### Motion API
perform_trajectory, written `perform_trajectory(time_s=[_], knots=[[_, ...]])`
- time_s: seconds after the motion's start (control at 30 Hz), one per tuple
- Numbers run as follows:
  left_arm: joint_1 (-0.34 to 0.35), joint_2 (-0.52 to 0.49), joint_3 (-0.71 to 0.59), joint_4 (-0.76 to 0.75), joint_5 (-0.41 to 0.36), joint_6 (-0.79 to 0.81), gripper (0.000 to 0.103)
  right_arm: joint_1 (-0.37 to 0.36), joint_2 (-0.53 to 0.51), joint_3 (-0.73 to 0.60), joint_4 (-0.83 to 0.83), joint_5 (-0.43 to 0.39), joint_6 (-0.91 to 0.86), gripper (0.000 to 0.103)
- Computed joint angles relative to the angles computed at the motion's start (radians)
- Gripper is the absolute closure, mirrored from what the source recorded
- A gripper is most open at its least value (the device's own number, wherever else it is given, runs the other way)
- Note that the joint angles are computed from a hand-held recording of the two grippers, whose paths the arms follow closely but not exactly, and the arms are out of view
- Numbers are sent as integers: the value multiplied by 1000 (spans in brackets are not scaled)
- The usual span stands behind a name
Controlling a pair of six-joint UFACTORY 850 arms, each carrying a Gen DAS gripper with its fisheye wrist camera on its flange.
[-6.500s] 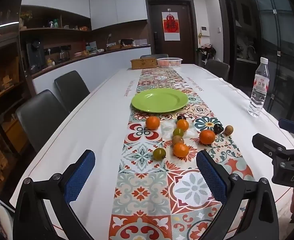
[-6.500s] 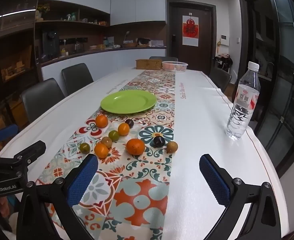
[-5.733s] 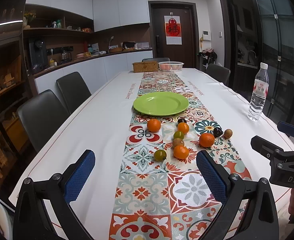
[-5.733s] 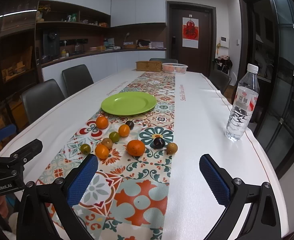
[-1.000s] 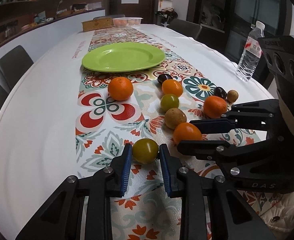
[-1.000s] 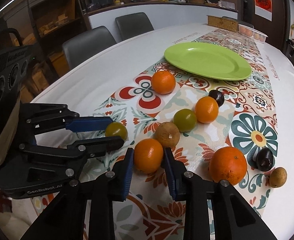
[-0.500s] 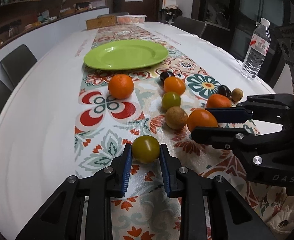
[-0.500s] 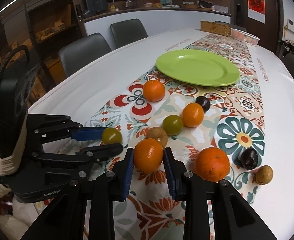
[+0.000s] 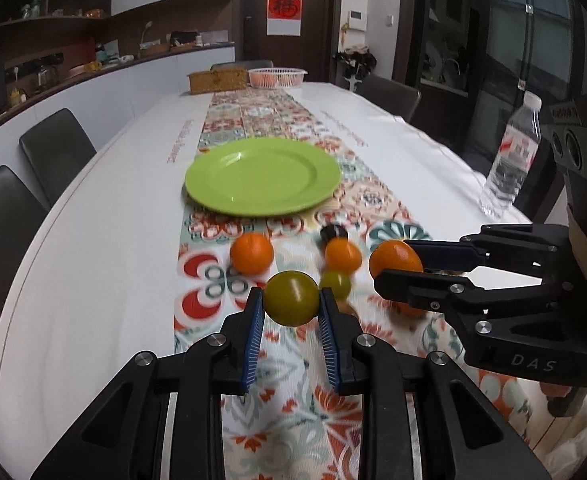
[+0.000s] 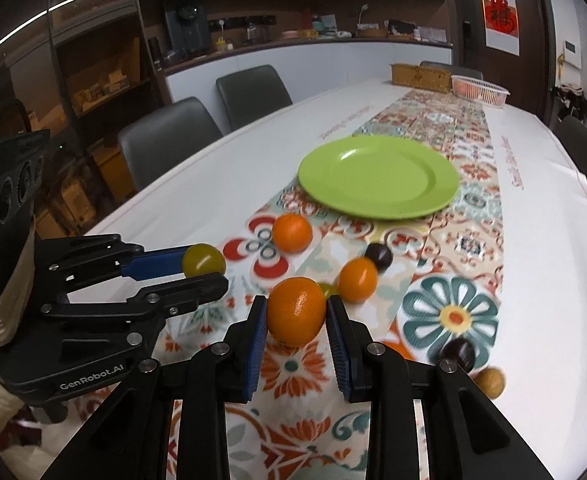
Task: Organize fruits
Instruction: 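Carry the tomato in the left gripper and the orange in the right gripper to the green plate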
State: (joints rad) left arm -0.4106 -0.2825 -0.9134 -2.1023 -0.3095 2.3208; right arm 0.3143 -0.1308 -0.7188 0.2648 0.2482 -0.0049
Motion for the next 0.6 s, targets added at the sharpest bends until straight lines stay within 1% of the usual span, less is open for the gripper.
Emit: perform_trajectory(time_s=[0.13,0.3,0.4,0.5,0.57,0.6], knots=[[-6,-9,-36,-52,6,26,76,-17,3,-24,43,0,-64,72],[-4,-47,-111,11,8,-66,76,-56,-8,-67,-10,-11,-19,72],[-6,-70,-151,23,18,-78,76,-77,-23,-100,-23,-24,-18,72],[-7,-98,-197,71,27,-125,76,-101,-46,-139,-66,-48,17,72],[-6,-123,-236,149,31,-208,76,-113,-59,-163,-83,-67,30,72],[-4,-135,-256,213,26,-278,76,-120,-70,-180,-96,-78,37,72]])
